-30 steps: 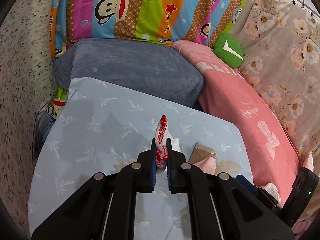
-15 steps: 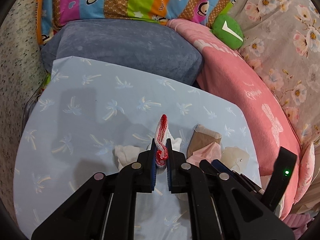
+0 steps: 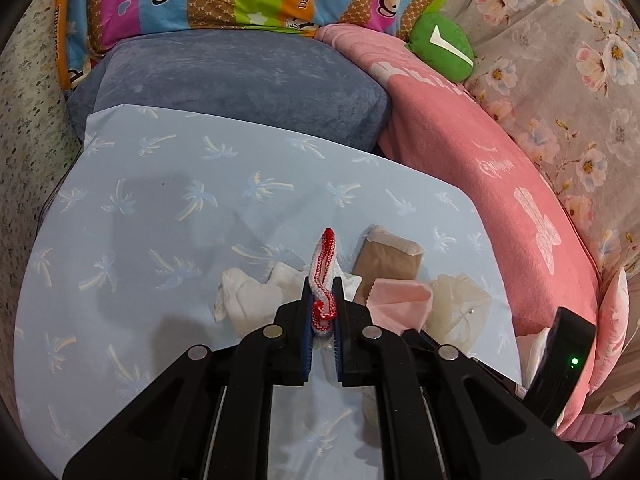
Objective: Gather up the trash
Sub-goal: 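Carry the white glove and pink cloth over the trash bin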
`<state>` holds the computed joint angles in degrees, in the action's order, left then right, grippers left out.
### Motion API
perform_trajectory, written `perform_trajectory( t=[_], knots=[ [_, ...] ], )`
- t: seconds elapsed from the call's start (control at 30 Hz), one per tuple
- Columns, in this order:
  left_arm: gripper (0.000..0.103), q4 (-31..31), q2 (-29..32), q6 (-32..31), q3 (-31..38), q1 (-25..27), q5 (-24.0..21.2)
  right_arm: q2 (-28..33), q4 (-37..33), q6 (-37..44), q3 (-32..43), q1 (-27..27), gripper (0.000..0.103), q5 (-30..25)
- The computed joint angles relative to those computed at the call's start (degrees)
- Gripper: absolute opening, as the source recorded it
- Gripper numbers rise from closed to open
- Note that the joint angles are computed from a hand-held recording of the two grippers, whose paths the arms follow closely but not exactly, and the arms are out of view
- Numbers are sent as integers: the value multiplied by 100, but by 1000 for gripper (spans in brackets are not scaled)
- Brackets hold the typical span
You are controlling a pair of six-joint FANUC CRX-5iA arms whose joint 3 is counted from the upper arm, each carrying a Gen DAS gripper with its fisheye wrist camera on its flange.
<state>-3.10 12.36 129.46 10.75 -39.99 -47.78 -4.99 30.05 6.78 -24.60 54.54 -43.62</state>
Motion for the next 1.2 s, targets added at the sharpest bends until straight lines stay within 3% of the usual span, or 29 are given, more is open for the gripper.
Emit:
perform_trajectory(
  t=[0.37, 0.67, 0.97, 1.2],
  knots=[
    [8, -366, 69, 127, 629, -510, -155, -1222, 1196, -951, -532, 514, 2, -578],
    [8, -679, 432, -2, 1508, -1048, -397, -2199, 1945, -1538, -904, 1036, 2, -1453],
    [8, -640, 1130, -478, 2592, -1535, -697, -3284, 2272, -2136, -1415, 1757, 2, -2846],
    [8, -342, 1798, -927, 3508, -1830, -964, -4247, 2473, -2815, -1815, 2960, 2, -4650]
  ],
)
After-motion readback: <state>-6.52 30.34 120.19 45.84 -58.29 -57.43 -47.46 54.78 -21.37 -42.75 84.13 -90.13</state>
